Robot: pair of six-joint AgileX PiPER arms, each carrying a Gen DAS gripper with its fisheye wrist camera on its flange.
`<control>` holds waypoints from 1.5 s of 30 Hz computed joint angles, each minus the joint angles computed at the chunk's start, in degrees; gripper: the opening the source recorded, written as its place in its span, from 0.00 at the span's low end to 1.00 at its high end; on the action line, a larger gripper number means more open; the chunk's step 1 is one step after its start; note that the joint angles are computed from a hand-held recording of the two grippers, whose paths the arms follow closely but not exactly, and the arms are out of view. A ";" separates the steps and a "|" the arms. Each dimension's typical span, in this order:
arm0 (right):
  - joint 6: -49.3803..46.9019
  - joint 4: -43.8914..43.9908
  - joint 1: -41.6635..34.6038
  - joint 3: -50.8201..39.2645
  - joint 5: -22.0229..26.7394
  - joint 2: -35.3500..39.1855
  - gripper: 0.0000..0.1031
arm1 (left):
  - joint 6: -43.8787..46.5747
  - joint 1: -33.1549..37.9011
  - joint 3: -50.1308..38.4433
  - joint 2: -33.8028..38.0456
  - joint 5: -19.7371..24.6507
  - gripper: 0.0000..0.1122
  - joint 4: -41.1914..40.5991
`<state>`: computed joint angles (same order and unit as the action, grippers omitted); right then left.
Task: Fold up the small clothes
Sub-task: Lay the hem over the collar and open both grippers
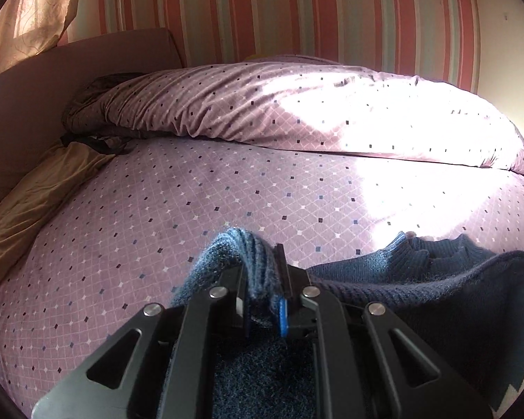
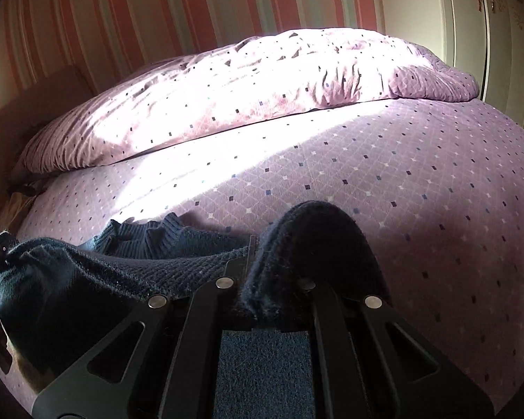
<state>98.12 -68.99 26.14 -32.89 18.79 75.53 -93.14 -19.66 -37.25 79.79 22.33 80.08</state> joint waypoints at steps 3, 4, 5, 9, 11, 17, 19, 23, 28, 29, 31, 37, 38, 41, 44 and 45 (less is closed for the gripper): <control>-0.29 0.58 -3.31 -0.65 -3.62 4.68 0.15 | -4.32 0.78 -0.95 5.53 -0.61 0.14 5.34; -1.60 2.13 -4.43 -0.67 -5.06 5.64 0.16 | -3.09 0.43 -1.69 7.16 -0.09 0.15 4.50; -2.91 3.42 -5.32 -0.50 -6.29 5.93 0.18 | -2.00 0.35 -2.22 8.30 0.23 0.15 3.78; -11.31 10.60 -4.33 -1.71 -5.11 4.54 0.92 | 0.68 -0.59 -2.45 7.44 1.33 0.18 1.06; -9.02 7.89 -1.34 -1.97 -0.68 1.21 0.96 | 2.47 -1.38 -2.46 5.53 2.88 0.52 -1.80; -12.01 12.48 8.27 -2.72 9.87 -7.15 0.97 | 4.05 -5.48 0.45 -6.44 7.48 0.82 -4.91; -10.34 11.24 12.64 -2.54 12.35 -7.35 0.97 | 4.49 -8.29 1.93 -8.45 7.96 0.83 -4.68; -4.79 8.40 16.96 -1.71 12.72 -4.01 0.97 | 0.52 -11.60 5.53 -8.21 6.23 0.83 -5.04; -6.79 11.45 14.43 -2.38 9.24 4.93 0.97 | -11.28 -11.63 8.79 -1.55 2.23 0.83 3.59; -9.36 13.57 13.24 -3.23 8.60 7.31 0.97 | -12.24 -11.13 8.26 1.25 2.00 0.83 4.72; -12.23 15.87 11.39 -4.62 8.18 11.25 0.97 | -14.25 -8.64 7.21 4.95 0.26 0.83 7.76; -21.18 21.57 7.23 -10.93 8.37 17.80 0.97 | -5.86 -3.76 0.11 12.68 -1.30 0.83 4.12; -22.95 22.42 6.83 -12.18 8.98 18.71 0.97 | -3.09 -2.84 -1.07 13.46 -1.94 0.84 1.84; -23.04 23.06 6.85 -13.33 9.80 18.33 0.97 | -0.79 -0.75 -1.72 12.47 -4.43 0.83 -0.70; -20.19 20.78 10.74 -10.94 7.07 13.96 0.97 | -7.18 0.33 1.91 6.90 -7.93 0.83 6.60; -18.07 19.08 13.43 -10.31 7.23 12.64 0.97 | -7.48 0.17 3.02 4.70 -8.00 0.83 7.56</control>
<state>80.05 -49.92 39.57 -43.21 26.02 88.17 -100.62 -19.49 -34.22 84.49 14.34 87.64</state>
